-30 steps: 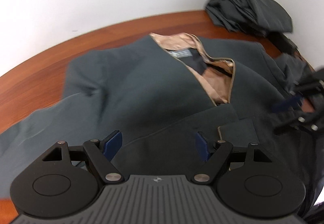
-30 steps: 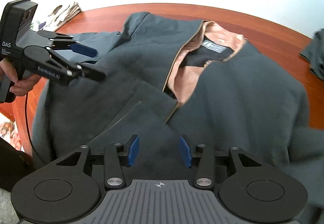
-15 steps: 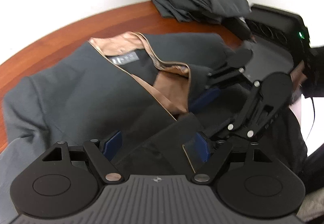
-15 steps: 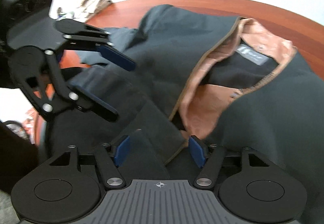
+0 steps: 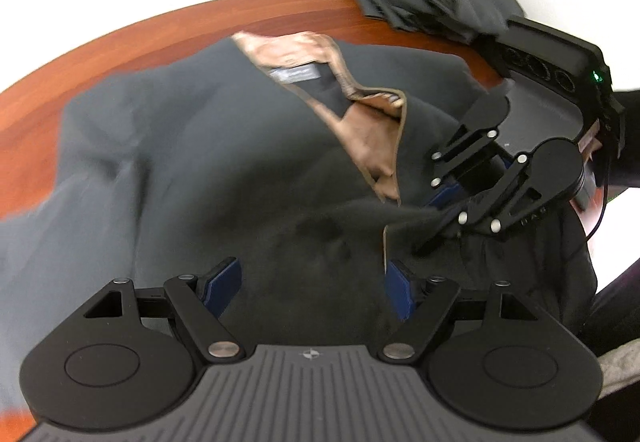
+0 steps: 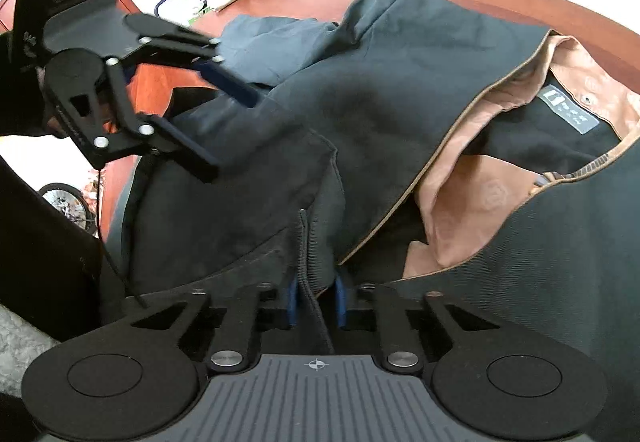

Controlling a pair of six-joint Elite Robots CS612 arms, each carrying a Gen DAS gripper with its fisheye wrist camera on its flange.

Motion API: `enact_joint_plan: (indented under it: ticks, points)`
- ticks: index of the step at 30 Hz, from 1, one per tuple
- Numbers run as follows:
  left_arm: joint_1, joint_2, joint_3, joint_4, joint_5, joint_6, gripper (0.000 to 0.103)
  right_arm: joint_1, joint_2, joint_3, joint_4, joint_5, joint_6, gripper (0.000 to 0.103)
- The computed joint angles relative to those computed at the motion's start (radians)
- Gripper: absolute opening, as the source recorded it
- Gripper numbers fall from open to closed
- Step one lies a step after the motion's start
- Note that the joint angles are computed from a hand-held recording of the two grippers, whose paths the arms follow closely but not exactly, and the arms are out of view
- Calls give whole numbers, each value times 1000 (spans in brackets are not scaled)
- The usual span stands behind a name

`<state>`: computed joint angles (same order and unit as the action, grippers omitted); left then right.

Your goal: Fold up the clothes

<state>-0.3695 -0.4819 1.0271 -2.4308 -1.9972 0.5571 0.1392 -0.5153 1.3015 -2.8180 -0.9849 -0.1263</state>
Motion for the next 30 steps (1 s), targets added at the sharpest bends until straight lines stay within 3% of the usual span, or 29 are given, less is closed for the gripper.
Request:
enact_joint_plan:
  ticks: [7, 13, 30]
  points:
    - [18, -71, 152, -67, 73, -71, 83, 17, -36, 62, -107, -11, 88, 15]
    - [33, -110, 251, -109, 81, -94, 83, 49, -67, 113, -181, -36, 147, 15]
    - [105, -221, 511, -299, 118, -78, 83, 195, -176, 256, -378, -277, 449, 14]
